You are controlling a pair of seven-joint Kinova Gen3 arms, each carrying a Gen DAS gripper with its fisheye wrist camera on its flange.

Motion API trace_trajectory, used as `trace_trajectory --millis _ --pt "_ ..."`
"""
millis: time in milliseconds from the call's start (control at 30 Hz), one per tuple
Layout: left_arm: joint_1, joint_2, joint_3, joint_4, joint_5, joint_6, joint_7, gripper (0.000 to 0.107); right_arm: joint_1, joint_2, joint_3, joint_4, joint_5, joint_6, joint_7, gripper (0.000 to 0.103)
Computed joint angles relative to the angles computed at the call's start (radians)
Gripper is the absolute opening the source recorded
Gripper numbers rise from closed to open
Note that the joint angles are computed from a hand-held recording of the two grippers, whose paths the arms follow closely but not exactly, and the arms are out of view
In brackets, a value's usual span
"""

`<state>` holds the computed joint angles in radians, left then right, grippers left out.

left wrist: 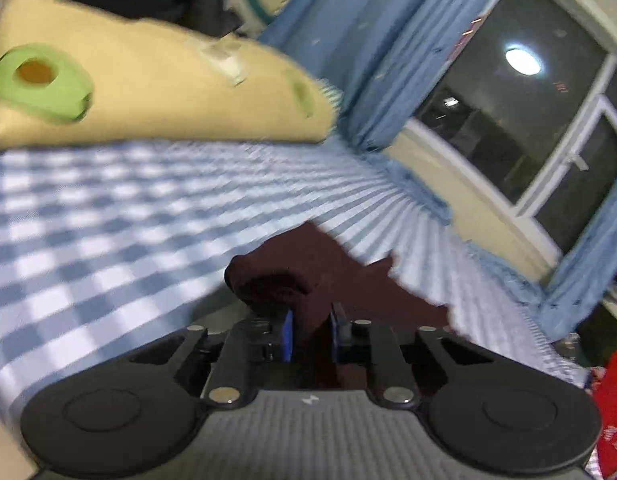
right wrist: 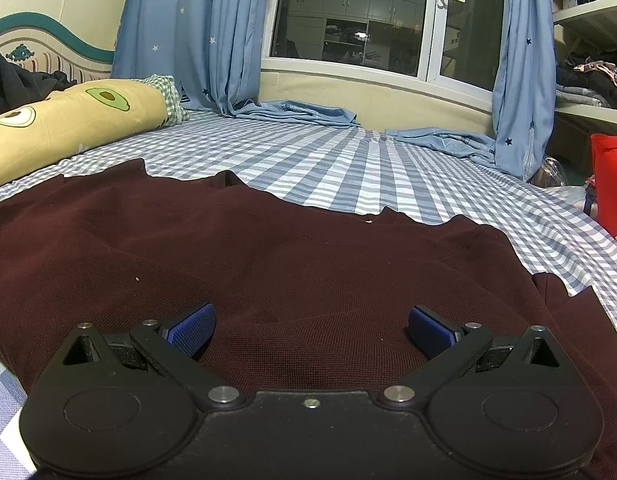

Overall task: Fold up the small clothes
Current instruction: 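Grasp the maroon sweatshirt edge with the left tool and lift it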

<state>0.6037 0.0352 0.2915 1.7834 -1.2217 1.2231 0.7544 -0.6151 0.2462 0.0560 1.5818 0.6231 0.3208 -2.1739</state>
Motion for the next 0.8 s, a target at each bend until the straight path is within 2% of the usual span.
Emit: trace_trajectory --millis 200,300,367,433,467,533,567,633,700,767,800 --pt "0.013 0.044 -0.007 -0.143 -0.115 -0.044 -0.210 0.013 -0.012 -0.001 0.011 0.000 0.013 0.002 -0.033 0.103" --pt "0.078 0.088 -0.067 -0.244 -0.153 -0.090 -0.332 0.012 0.022 -0.004 -0.014 -0.008 -0.043 0.008 0.009 0.103" --pt "0.063 0.125 -0.033 -0.312 -0.181 -0.122 -0.413 0.012 0.088 -0.008 -0.076 -0.023 -0.115 0.031 0.067 0.103" --pt "0.021 0.171 0.039 -0.380 -0.209 -0.146 -0.494 0.012 0.093 -0.032 -0.068 0.003 -0.127 0.013 0.076 0.103" --pt "0.019 0.191 0.048 -0.414 -0.205 -0.170 -0.535 0.012 0.102 -0.049 -0.074 0.022 -0.109 0.004 0.066 0.103" --pt "0.036 0.229 0.030 -0.482 -0.161 -0.235 -0.616 0.012 0.139 -0.084 -0.107 0.065 -0.044 -0.008 0.028 0.103" --pt "0.034 0.250 0.036 -0.515 -0.136 -0.258 -0.657 0.012 0.135 -0.103 -0.097 0.089 -0.003 -0.012 0.006 0.103" --pt "0.024 0.294 0.066 -0.574 -0.089 -0.289 -0.738 0.012 0.076 -0.143 -0.023 0.142 0.078 -0.015 -0.037 0.103" --pt "0.040 0.328 0.053 -0.613 -0.008 -0.322 -0.820 0.012 0.046 -0.182 0.022 0.198 0.160 -0.020 -0.086 0.103" --pt "0.039 0.362 0.065 -0.645 0.074 -0.327 -0.893 0.012 0.088 -0.217 -0.005 0.252 0.234 -0.028 -0.133 0.103" --pt "0.054 0.372 0.047 -0.652 0.114 -0.331 -0.918 0.012 0.103 -0.232 -0.012 0.277 0.267 -0.033 -0.153 0.103"
